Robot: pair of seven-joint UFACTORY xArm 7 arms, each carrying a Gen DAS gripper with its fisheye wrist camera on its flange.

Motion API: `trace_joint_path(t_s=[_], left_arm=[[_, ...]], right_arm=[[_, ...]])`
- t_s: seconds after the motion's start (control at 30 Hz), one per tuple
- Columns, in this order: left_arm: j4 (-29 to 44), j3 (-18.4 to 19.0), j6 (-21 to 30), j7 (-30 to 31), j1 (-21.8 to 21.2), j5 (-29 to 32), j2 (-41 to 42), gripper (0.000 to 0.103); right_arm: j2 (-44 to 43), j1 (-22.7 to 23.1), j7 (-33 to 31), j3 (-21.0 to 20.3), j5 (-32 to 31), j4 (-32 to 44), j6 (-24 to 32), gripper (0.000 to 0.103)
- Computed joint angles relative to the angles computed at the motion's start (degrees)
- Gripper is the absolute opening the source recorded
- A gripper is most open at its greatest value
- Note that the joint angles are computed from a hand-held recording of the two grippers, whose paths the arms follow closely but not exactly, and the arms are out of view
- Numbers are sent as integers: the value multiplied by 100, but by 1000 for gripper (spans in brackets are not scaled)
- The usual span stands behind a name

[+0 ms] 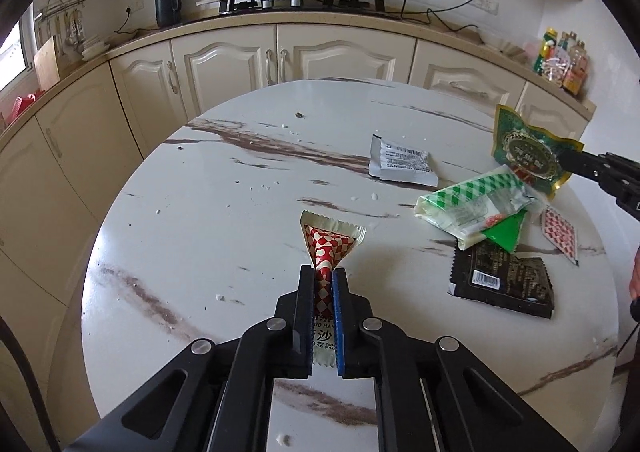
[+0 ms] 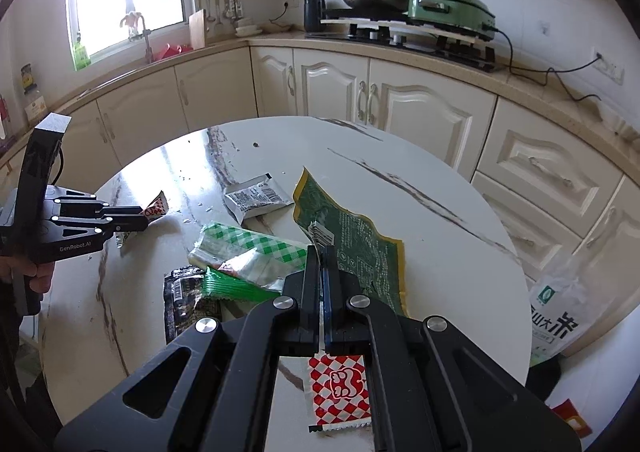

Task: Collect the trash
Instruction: 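Carry the green packet and red-white wrapper over the blue bin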

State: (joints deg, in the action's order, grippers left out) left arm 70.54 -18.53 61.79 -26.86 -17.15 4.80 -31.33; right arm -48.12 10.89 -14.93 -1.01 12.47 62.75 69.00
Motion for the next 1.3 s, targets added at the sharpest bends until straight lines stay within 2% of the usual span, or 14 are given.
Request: trace_joint_path(t_s=[0.1,0.4,0.53,0.73,0.93,1.13,1.23,1.3], left_arm=[[91,64,35,-38,-92,-207,-166,4],[474,-209,454,-151,-77,-315,-779,4],[675,-276,774,-181,-17,-409,-1127,4],[892,-125,1477,-87,124,-629,-1934,4],[986,226,2413,99,439,-789,-2927,4],[1067,801,3526,380,830,-753,-3880,4],[956,1190,4050,604,1012,-615,-4328,4],[823,1406,4356,744,1154,-530,-4595,4]], right_arm=[[-24,1,78,30,21,166,95,2],[-57,77,355,250,2,893,479,2],[-24,139,533,438,-9,1287,658,2],[209,344,886,856,121,2001,805,2],[747,644,1399,1753,276,2648,561,2],[1792,971,2125,3012,145,3279,-53,2],[2494,1029,2580,3836,-197,3563,-410,2],[2858,1119,2840,4198,-381,3497,-695,2]])
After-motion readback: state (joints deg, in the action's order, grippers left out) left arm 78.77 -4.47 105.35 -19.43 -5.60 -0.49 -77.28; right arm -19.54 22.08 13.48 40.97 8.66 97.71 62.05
